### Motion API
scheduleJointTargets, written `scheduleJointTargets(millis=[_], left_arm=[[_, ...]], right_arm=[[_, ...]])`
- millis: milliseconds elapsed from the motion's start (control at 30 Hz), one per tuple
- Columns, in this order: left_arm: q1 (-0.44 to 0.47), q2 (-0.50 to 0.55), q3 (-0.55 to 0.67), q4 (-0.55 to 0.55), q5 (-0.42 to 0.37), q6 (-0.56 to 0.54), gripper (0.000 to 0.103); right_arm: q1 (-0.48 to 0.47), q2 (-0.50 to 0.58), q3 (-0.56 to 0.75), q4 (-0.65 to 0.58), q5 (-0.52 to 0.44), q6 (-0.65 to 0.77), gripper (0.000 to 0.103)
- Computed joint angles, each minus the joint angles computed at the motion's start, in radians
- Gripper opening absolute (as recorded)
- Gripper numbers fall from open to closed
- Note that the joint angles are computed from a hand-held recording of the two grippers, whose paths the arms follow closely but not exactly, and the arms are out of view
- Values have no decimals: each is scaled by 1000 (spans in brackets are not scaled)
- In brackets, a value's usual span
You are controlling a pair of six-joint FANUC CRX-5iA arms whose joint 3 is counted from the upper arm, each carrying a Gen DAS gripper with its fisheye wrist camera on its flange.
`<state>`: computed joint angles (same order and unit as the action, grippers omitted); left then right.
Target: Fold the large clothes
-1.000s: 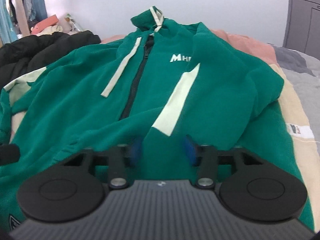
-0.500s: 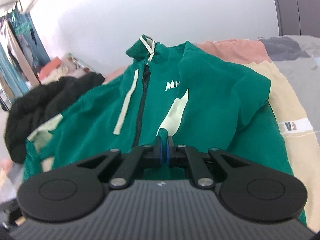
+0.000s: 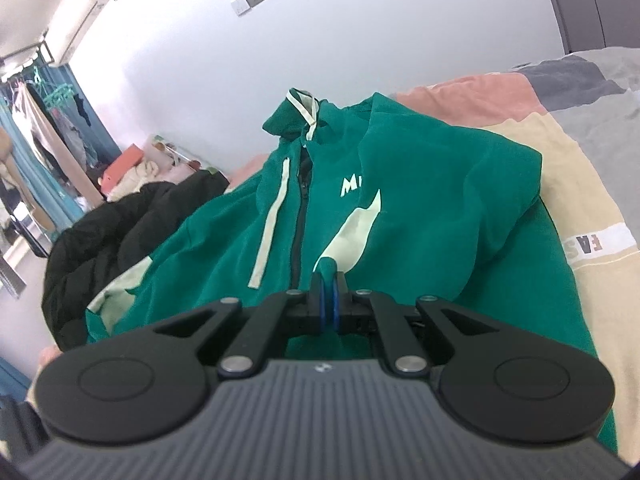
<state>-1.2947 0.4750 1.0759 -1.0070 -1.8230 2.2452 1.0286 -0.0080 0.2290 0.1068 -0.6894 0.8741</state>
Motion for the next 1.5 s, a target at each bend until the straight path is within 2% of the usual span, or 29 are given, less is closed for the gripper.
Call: scheduleJointTargets(millis=[67,200,333,400,467,533,700,867,933,967,1033,1067,1100,1133,1167,1267,1400,1500], left_arm=[[8,-28,-27,20,22,30,36],[14,-142,-132,85,156,206,21],[4,-259,-227,151,317,460,21],[6,-327,-307,192,417,618,20],[4,-389,-393,212,493,800,20],[8,-431,-458,227,528,945,20],[48,-484,-557,312,555,1172,20],[80,-433,-490,402,396,1156,20],[94,-397,-438,423,307,1096,20],[96,-380,-412,425,272,1065,24],[98,-364,-386,428,247,1045,28],[97,-358,-372,423,234,1035,33],[98,-345,-347,414,203,1015,42],[91,-324,-308,395,157,996,47],[76,-296,-254,360,93,966,52],[41,-251,-153,262,-15,889,58],[4,-232,-103,176,-48,827,60],[25,-244,-139,218,6,793,61]], right_arm=[[-3,-8,-14,1,28,-13,6],[-8,-35,-61,20,124,-55,6],[-1,-45,-92,54,218,-82,6],[9,-29,-79,74,230,-81,6],[12,-4,-40,32,220,-34,6],[18,26,2,-9,201,19,6],[34,103,91,-76,106,139,6],[62,152,122,-73,38,209,8],[74,163,124,-66,16,236,9],[78,168,128,-62,1,247,10],[82,176,135,-56,-27,249,19],[78,180,144,-72,-41,255,25],[74,179,149,-91,-50,261,38],[68,175,153,-114,-51,271,47],[67,170,151,-122,-49,273,50],[78,143,125,-82,-38,246,53],[103,99,71,11,-21,185,53],[127,75,39,87,-50,148,53]])
